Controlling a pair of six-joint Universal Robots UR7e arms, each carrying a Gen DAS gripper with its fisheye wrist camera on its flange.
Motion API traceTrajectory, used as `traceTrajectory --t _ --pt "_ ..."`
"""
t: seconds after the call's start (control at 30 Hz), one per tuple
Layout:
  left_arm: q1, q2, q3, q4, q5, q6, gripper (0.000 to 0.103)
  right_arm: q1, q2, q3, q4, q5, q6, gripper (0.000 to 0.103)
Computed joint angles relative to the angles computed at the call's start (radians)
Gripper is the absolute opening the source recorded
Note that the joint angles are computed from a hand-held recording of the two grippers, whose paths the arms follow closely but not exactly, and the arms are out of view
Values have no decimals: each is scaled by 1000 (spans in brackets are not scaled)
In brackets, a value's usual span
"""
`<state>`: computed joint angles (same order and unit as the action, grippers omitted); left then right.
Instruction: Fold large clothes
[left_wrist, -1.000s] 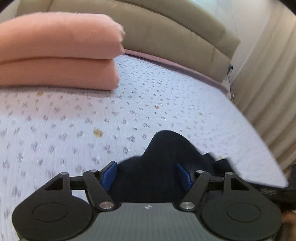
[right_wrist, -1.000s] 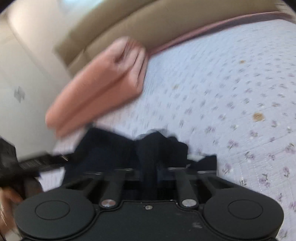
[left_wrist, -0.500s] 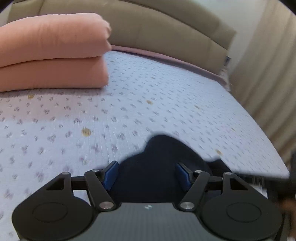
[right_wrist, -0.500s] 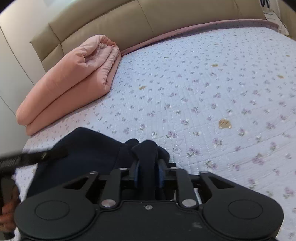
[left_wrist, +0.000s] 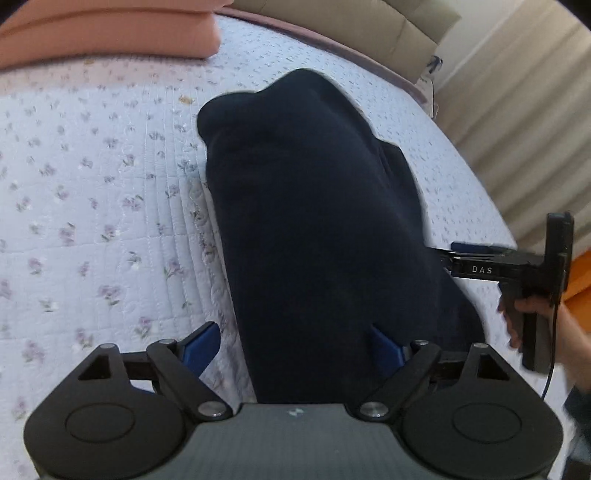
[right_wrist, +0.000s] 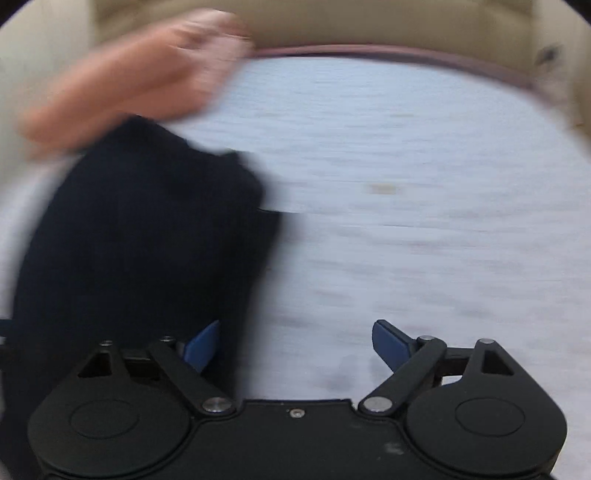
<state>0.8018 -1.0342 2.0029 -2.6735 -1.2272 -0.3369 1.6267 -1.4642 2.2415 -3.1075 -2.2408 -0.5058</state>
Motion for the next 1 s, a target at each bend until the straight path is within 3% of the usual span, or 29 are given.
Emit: traceTrajectory --t 0.03,0.13,0.23,0.3,0.4,0.53,0.6,0.67,0.73,0.8,0.83,0.9,1.0 --pt "-11 -15 8 2 3 17 87 -13 -41 3 61 29 25 101" --pt "-14 -36 -4 -1 -11 12 87 -61 -178 -28 292 243 216 102" --pt "-9 -32 -58 35 -6 -33 89 -42 -194 -58 314 332 285 102" --pt "-4 -22 -90 52 2 -43 97 -18 -180 -89 362 380 314 102" --pt "16 7 -139 77 -14 -47 98 -17 -125 -146 472 456 268 102" --pt "64 59 -197 90 -96 -47 98 -36 -62 -188 545 419 248 102" --pt "83 88 -218 98 -122 -37 98 -86 -68 -178 546 461 218 102" --pt "98 110 -228 92 -142 -29 99 -160 -89 -173 581 569 184 102" --pt "111 135 -242 87 -138 -13 100 -239 -92 -197 683 715 222 102" --pt "139 158 -261 86 -183 -2 103 -313 -79 -213 756 869 244 103" --pt "158 168 -270 85 -219 -1 103 -333 -70 -220 779 921 201 103" --pt "189 181 -289 99 -281 -16 103 -347 -54 -224 786 967 99 103" --pt "213 198 -304 99 -334 -7 103 -349 -41 -218 767 989 43 103"
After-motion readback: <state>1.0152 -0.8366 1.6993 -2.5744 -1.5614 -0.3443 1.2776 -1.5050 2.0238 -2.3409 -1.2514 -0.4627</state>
